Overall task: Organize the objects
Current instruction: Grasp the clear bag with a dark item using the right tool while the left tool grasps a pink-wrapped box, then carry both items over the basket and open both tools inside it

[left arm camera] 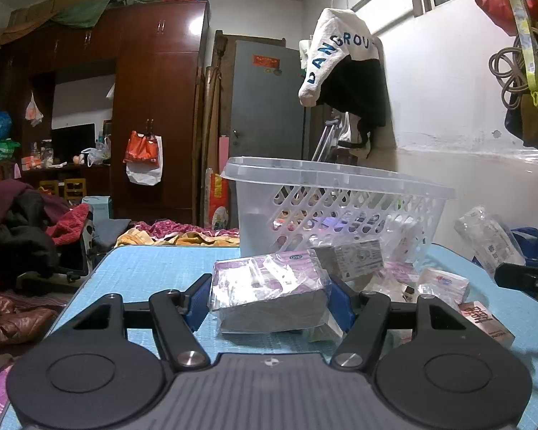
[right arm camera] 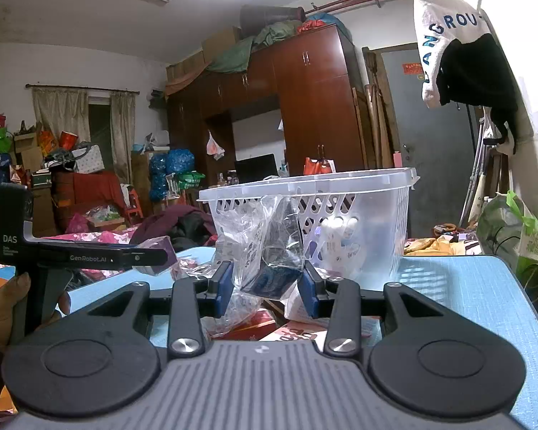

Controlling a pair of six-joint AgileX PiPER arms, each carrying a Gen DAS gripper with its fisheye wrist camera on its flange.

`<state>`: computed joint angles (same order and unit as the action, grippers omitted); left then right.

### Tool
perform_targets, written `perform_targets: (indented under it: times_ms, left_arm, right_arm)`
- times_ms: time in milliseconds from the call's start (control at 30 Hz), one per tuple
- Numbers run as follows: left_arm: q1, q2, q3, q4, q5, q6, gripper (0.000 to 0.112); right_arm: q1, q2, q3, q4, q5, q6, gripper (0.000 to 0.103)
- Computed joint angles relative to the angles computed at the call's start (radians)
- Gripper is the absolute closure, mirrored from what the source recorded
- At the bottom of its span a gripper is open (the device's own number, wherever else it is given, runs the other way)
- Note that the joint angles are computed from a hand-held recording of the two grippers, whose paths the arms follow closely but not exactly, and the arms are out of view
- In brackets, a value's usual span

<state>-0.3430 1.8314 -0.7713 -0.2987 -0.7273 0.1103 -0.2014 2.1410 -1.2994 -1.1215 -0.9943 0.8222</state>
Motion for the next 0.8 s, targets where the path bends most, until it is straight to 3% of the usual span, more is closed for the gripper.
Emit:
perform_targets:
  times_ms: [233, 400, 500, 567, 633, 733, 800]
  left_arm:
    - [0.009, 0.001, 0.006, 0.035, -0.005, -0.024, 0.043]
    - [-0.005, -0.003, 0.025, 0.013, -0.060, -0.013, 0.043]
    - [0.039, -0.061, 0.002, 0.166, 0.003, -0.146, 0.043]
    - [0.051, -0.110, -0.077, 0.214, 0.095, -0.174, 0.043]
    - [0.049, -0.112, -0.261, 0.215, 0.293, -0.146, 0.043]
    - [0.058, -0.012, -0.561, 0.256, 0.490, -0.144, 0.043]
    - [0.060, 0.081, -0.761, 0.194, 0.654, -0.089, 0.043]
  right_arm:
    - [0.001, -0.004, 0.011, 0.008, -0.002, -0.010, 0.060]
    - [-0.001, -0.009, 0.017, 0.028, -0.005, -0.009, 0.060]
    - [0.011, -0.043, 0.015, 0.035, 0.030, -0.018, 0.060]
    - [0.030, -0.073, -0.037, 0.026, 0.072, 0.004, 0.060]
    - [0.057, -0.084, -0.132, -0.006, 0.137, 0.061, 0.060]
    - [0.119, -0.046, -0.397, -0.168, 0.307, 0.265, 0.060]
    - [0.150, 0.016, -0.587, -0.349, 0.398, 0.455, 0.060]
